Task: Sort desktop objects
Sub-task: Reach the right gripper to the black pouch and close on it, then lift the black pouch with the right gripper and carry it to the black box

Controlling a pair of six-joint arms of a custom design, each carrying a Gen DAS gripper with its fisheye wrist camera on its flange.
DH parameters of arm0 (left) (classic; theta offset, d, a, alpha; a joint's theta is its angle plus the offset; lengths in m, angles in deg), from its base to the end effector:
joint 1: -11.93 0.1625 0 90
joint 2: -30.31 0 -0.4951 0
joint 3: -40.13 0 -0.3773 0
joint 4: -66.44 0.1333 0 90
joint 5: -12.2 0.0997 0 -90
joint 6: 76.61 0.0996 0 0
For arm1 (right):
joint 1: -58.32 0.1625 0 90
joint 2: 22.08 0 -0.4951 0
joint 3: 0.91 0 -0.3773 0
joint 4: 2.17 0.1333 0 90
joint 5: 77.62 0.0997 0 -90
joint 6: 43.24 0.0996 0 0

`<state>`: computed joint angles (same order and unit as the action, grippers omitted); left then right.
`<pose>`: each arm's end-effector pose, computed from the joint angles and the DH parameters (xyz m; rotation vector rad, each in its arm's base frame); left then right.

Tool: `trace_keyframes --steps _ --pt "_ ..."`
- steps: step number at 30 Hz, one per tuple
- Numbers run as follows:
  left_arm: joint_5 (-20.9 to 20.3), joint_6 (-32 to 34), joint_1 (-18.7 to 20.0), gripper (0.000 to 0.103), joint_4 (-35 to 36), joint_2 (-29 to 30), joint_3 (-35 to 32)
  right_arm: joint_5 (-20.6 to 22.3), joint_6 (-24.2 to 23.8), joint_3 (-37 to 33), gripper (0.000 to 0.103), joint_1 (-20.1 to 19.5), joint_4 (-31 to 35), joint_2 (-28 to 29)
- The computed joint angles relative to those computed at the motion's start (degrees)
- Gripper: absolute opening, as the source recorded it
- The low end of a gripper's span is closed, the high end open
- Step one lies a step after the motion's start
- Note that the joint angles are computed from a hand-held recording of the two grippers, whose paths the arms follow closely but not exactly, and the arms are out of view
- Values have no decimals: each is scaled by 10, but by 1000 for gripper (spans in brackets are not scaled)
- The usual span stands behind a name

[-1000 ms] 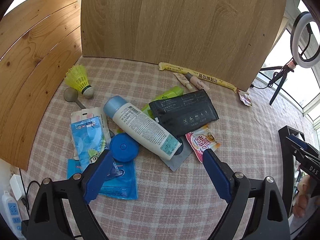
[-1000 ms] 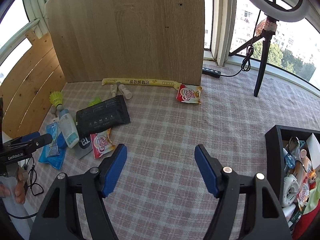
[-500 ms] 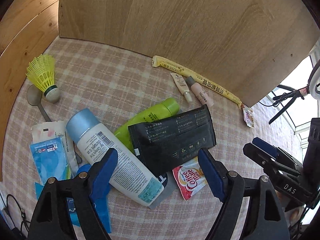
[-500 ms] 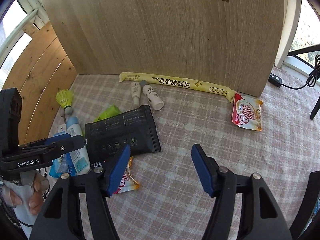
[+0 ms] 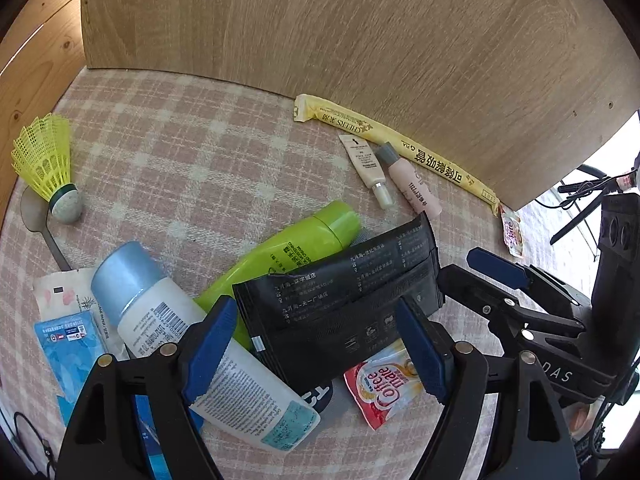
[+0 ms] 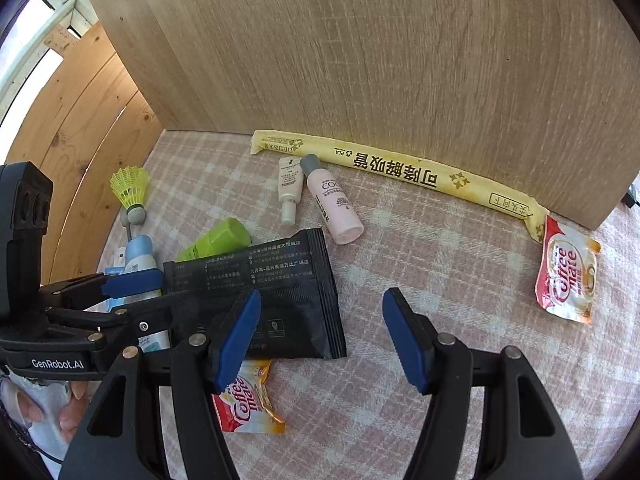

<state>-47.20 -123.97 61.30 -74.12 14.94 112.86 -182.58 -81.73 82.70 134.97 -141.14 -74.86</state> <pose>-0.3616 -0.7040 -0.1209 -0.1126 2.6480 -0.3903 -0.0681 -0.7528 0.3030 0.5444 -2.7072 0.2379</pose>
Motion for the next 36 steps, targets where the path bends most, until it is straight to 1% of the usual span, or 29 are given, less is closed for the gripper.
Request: trace_keyframes --steps 3,5,6,7,8,10,11,12,13,14,15,16,18,19,20,22,25,27,30,34,36 --pt "-15 0 1 72 -20 -6 16 -8 -11 5 63 1 -4 7" --pt "-16 1 0 68 -25 -7 23 -4 -11 6 64 -2 5 11" --pt "-15 2 -2 68 -32 -8 28 2 -22 18 64 -2 -16 9" --pt "-13 2 -4 68 -39 -8 34 1 -25 22 64 -1 -14 8" --pt "-12 4 -6 67 -44 -8 38 0 -31 31 64 0 -27 7" --pt "-27 3 -5 64 -63 -9 46 0 -33 39 60 -1 -34 4" --pt "-37 1 -3 60 -67 -9 49 5 -32 40 55 -3 -30 2" --pt "-36 0 -4 60 -64 -7 49 12 -26 37 51 -5 -16 0" --pt "-31 1 -6 59 -58 -4 47 15 -21 38 44 -7 -9 -2" --pt "-30 2 -6 59 -55 -2 45 15 -21 40 40 -8 -11 -4" --pt "-27 6 -9 58 -59 0 46 13 -24 45 38 -9 -16 -6" --pt "-31 8 -9 55 -62 0 48 15 -24 49 36 -10 -18 -9" --pt "-38 8 -10 50 -68 -3 53 16 -22 55 36 -12 -26 -12" --pt "-43 10 -10 45 -71 -3 54 15 -21 58 36 -13 -31 -14" --pt "-48 11 -9 43 -78 -4 58 20 -16 57 32 -15 -23 -16" --pt "-53 13 -11 40 -91 -3 61 21 -9 58 32 -16 -16 -19" --pt "-64 16 -11 35 -108 -2 67 13 -24 71 32 -18 -37 -24" --pt "-72 12 -11 34 -124 1 72 24 -9 66 32 -26 -25 -27" --pt "-64 14 -18 33 -133 12 69 32 -10 72 29 -32 -24 -33" --pt "-34 27 -34 33 -105 22 56 35 -20 83 27 -37 -26 -43" --pt "-32 34 -39 33 -101 29 45 47 -7 80 27 -44 -11 -48"
